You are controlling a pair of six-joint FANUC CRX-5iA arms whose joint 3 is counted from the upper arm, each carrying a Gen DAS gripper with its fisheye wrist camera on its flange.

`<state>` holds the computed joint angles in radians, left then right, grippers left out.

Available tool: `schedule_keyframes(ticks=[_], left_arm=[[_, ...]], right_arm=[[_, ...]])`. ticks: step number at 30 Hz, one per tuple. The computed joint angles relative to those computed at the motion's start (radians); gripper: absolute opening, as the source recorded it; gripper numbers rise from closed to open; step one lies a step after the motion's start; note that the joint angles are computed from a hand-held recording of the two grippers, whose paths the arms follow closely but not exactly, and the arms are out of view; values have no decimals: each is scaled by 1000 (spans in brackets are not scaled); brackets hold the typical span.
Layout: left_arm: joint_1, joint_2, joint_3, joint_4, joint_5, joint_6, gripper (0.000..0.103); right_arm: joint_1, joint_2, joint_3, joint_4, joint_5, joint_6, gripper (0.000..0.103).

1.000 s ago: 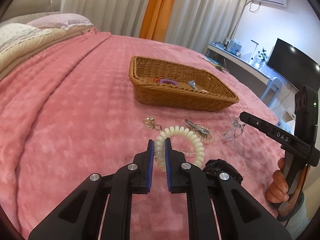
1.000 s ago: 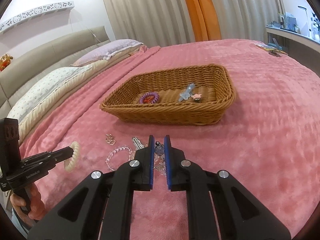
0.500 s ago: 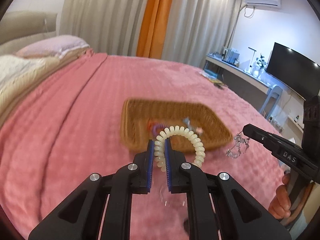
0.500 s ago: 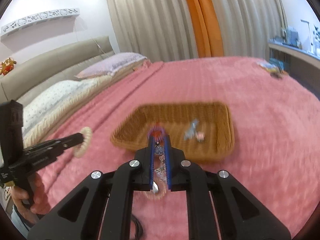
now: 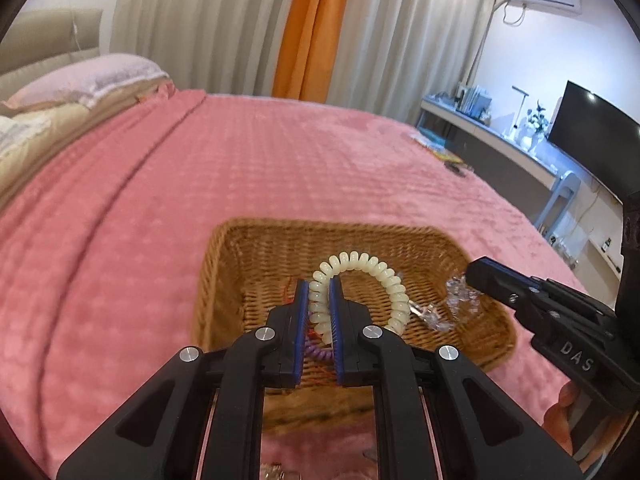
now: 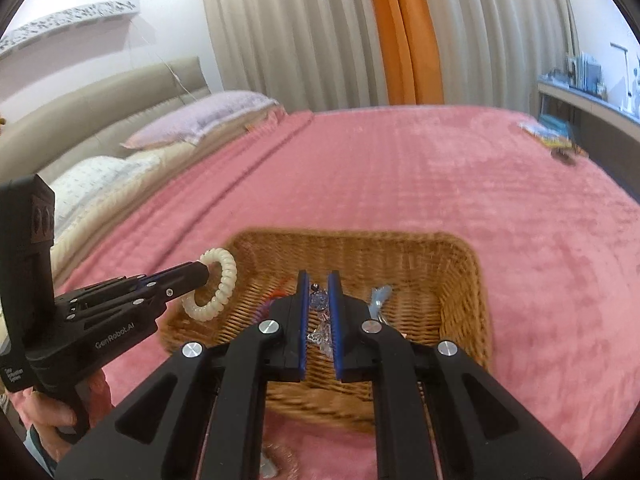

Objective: Organize jewelry
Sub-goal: 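Drop the charms and cream coil into the basket with both tools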

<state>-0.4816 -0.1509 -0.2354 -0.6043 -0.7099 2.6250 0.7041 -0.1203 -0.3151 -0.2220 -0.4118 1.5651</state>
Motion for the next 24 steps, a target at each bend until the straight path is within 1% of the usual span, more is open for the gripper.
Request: schedule_keyframes(ticks=[3,6,10,13,14,15,18,20,22,23,24], left_arm=[[18,42,0,29,23,-23,9],[27,65,2,48,24,-46,9],[27,67,1,55,20,-62,11],[26,63,-1,64,16,-72,11],[30,60,-5,74,19,-82,12],[32,51,-12,88,19,-94,13],[19,11,-33,85,12,-79,20],[-10,-35,-53,62,-2,-55,26],[-51,-85,-75,28,-25,-18,35],[-82,-115,-88,3,-45,14,37],[-103,-132,-94,-16,-63,38,40]], right_arm=[[-7,48,21,-9,-13,7,8],[-14,68,27,-15,-26,16,8],[-10,77,24,12,-33,-22,8],[-20,94,47,-7,-68,-8,9],[-16,92,40,15,-65,-32,10],[-19,91,43,10,-77,-32,11],[-47,71,65,-77,-127,34,11],[-65,25,61,-149,-162,100,13],[-79,-16,56,-211,-200,163,23],[-83,-47,44,-242,-217,200,28],[-77,-74,25,-245,-217,210,30]])
